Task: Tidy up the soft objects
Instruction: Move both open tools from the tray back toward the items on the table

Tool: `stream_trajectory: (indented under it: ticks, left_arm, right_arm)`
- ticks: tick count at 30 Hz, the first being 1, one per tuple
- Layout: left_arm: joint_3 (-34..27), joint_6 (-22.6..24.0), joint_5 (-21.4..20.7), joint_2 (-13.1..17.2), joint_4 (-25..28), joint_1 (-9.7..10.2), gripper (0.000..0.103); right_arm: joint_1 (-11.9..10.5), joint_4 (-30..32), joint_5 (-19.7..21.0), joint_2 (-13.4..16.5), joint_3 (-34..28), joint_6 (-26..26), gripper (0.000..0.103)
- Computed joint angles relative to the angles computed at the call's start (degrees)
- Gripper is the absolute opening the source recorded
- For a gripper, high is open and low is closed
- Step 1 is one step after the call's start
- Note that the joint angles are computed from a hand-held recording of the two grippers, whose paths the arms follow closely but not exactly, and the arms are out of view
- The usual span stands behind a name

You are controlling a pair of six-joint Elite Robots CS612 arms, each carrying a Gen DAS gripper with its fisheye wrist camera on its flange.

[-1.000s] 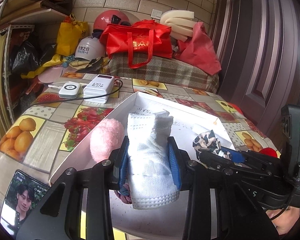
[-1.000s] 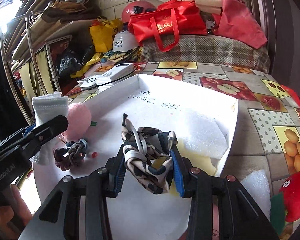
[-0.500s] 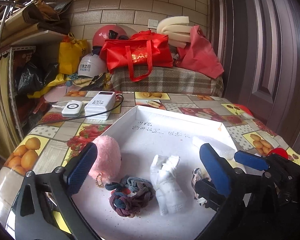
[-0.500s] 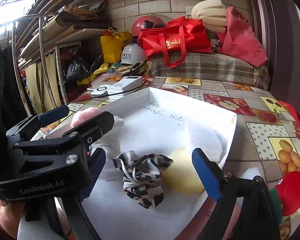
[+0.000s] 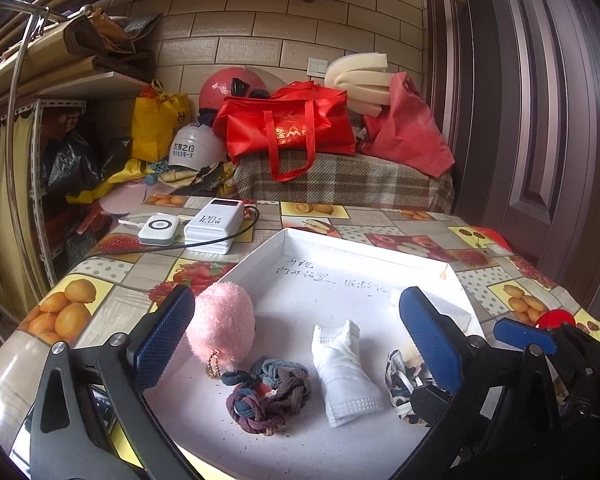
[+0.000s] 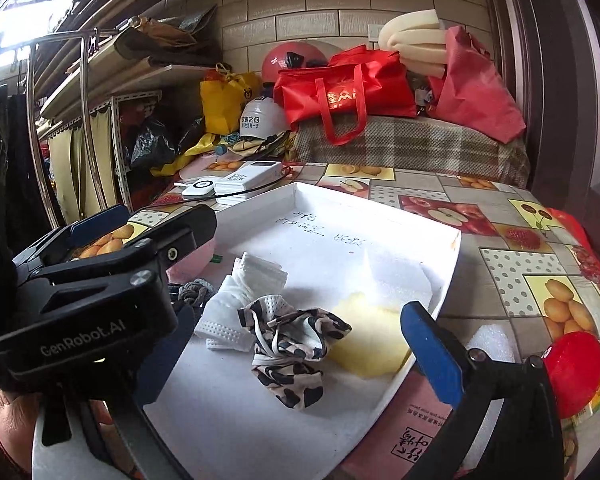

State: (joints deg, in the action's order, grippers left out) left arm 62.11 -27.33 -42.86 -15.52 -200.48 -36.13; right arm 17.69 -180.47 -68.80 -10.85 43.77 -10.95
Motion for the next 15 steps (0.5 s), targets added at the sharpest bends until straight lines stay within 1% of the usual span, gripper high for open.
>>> stream_trajectory:
  ticks: [3, 6, 10, 11, 13, 15]
  left_arm:
    - [0.4, 0.0, 0.6, -0.1, -0.9, -0.20, 0.103]
    - [1.7, -2.0, -0.5, -0.7, -0.6, -0.21, 0.103]
    - [3.1, -3.8, -1.7, -1.3, -1.8, -0.43, 0.103]
    - [3.4, -4.1, -2.2, -1.4, -1.9, -0.49, 0.103]
    - [3.5, -3.7, -2.7, -1.5, -2.3, -0.76, 0.103]
    - [3.1, -1.4, -2.1, -1.3, -3.4, -1.26, 0.103]
  right_arm:
    - [0.0, -3.5, -0.7, -0.3, 1.4, 1.0, 0.103]
    - [-0.2, -8.7, -0.6, -0.6, 3.1, 1.7, 0.103]
    - [-0.9, -13.2, 2.7, -1.7, 6.2, 1.2, 0.103]
    - [-1.2, -14.4, 2.9, -2.1, 7.3, 1.1, 0.103]
    - [-1.5, -17.1, 1.7, -2.9, 9.3, 1.5, 0.103]
    - [-2.1, -21.0, 0.0, -3.5, 11.3, 3.0, 0.103]
